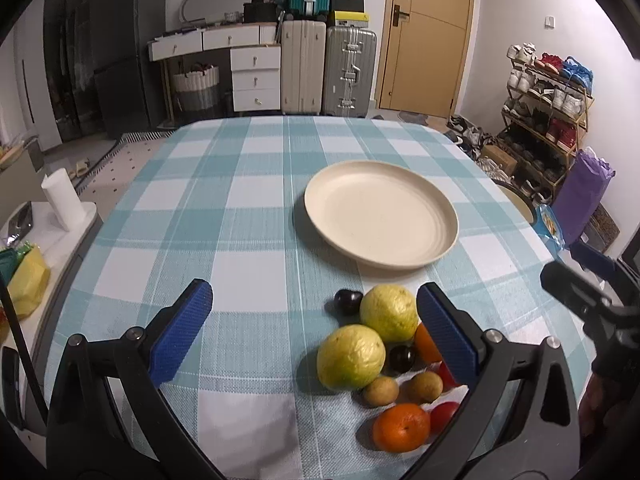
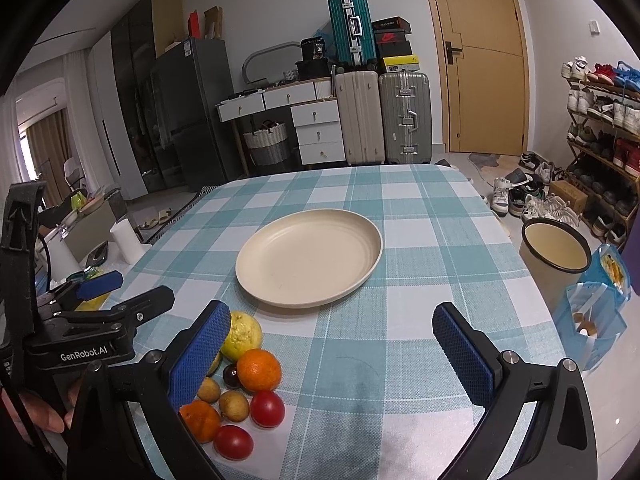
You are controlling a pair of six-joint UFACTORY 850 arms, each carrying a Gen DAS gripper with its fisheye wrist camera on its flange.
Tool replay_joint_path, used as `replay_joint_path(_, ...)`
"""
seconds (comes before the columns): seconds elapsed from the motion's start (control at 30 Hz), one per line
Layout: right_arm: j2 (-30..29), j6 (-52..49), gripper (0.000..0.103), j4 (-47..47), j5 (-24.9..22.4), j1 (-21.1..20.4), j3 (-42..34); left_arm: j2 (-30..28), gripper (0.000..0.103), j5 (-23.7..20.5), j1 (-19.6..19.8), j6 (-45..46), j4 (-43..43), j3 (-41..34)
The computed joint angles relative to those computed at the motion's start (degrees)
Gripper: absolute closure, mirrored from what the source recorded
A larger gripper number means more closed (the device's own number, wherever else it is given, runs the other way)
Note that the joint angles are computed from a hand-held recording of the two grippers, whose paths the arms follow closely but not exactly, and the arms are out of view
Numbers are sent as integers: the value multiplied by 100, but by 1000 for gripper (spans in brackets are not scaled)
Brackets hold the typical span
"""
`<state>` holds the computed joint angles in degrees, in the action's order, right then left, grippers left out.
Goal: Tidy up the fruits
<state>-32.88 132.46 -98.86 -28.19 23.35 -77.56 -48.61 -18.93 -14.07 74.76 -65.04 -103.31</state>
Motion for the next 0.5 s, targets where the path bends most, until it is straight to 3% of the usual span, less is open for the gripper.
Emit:
replay_joint_path(0.2, -45, -54, 0, 109, 88, -44, -35, -205, 1, -421, 83, -517, 557, -212)
replay_joint_path(0.5, -159, -256, 0, 302, 215, -103, -150, -720, 15, -1421, 179, -1398, 1327, -868)
